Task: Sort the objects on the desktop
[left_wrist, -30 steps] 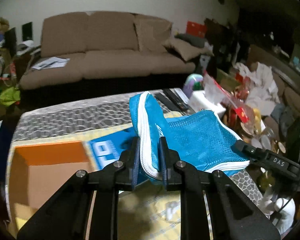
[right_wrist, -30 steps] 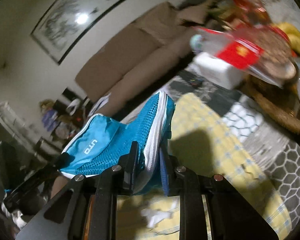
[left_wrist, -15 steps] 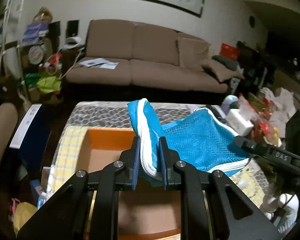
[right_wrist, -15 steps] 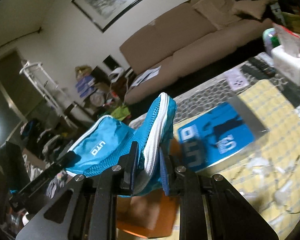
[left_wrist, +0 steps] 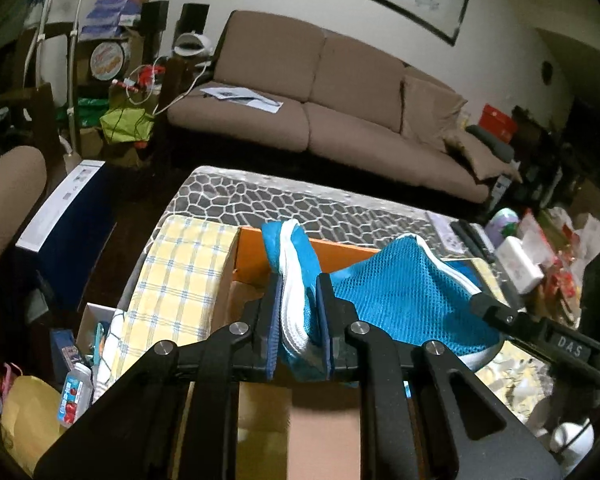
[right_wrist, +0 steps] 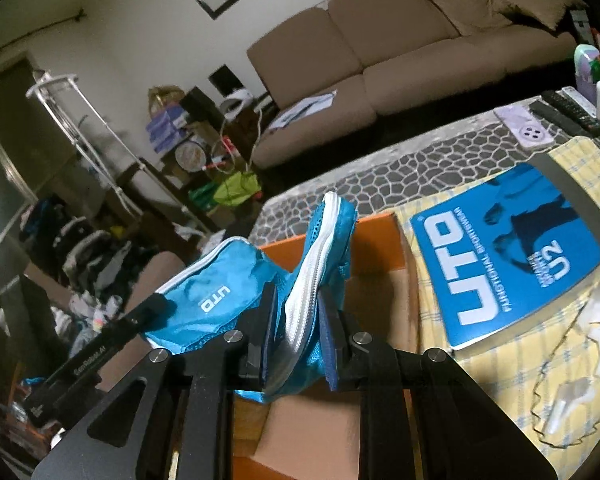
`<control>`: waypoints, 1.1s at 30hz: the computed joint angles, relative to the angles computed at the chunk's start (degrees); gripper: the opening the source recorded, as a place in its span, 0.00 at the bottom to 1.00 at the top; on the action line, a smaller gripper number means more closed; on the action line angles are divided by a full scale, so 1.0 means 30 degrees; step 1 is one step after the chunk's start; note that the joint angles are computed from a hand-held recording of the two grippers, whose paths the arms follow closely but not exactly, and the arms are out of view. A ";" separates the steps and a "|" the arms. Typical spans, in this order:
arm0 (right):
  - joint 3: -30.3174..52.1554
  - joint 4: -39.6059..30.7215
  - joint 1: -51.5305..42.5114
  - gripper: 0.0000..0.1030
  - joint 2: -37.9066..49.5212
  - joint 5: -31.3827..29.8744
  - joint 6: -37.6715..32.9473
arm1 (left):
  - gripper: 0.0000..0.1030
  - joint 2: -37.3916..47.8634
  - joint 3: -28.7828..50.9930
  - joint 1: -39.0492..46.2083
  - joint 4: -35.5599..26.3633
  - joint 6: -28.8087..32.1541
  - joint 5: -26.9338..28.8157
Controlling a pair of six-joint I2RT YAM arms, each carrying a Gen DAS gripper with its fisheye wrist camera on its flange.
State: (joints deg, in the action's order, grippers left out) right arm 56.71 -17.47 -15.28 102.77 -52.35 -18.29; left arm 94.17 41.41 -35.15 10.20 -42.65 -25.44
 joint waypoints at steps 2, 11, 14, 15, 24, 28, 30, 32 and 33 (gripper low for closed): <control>-0.0568 0.1403 0.0557 0.20 0.0123 0.0614 0.0717 | 0.15 0.0803 0.0156 0.0219 0.0440 0.0229 0.0092; -0.1274 0.3858 0.2458 0.19 0.0881 0.6181 0.1457 | 0.21 0.5011 0.4621 0.0430 -0.6204 -0.0176 -0.0457; -0.1535 0.4108 0.2583 0.19 0.0715 0.6999 0.1356 | 0.33 0.5274 0.5528 0.0017 -0.7957 -0.0269 -0.0848; -0.1708 0.4348 0.2567 0.20 0.0540 0.7186 0.1348 | 0.44 0.5223 0.5768 -0.0128 -0.8579 -0.0406 -0.1029; -0.1712 0.3006 0.1661 0.34 -0.1048 0.6090 0.0603 | 0.57 0.2648 0.4497 -0.0973 -0.9662 0.0849 0.0143; -0.1435 0.2242 0.1298 0.41 -0.1356 0.5685 0.0365 | 0.57 0.4753 0.6055 -0.1588 -1.1044 0.1593 0.0619; -0.1396 0.2056 0.1252 0.41 -0.1397 0.5668 0.0133 | 0.57 0.5808 0.6936 -0.1837 -1.1657 0.1767 0.0815; -0.1498 0.2025 0.1297 0.41 -0.1422 0.5772 -0.0171 | 0.57 0.6736 0.7863 -0.2077 -1.2360 0.2037 0.0676; -0.1519 0.1996 0.1294 0.41 -0.1381 0.5795 -0.0310 | 0.57 0.7102 0.8232 -0.2115 -1.2662 0.2066 0.0616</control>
State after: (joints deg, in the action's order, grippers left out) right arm 52.15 -11.49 -11.40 98.63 -34.96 -19.22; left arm 115.48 66.11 -41.50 -27.79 -36.46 -23.59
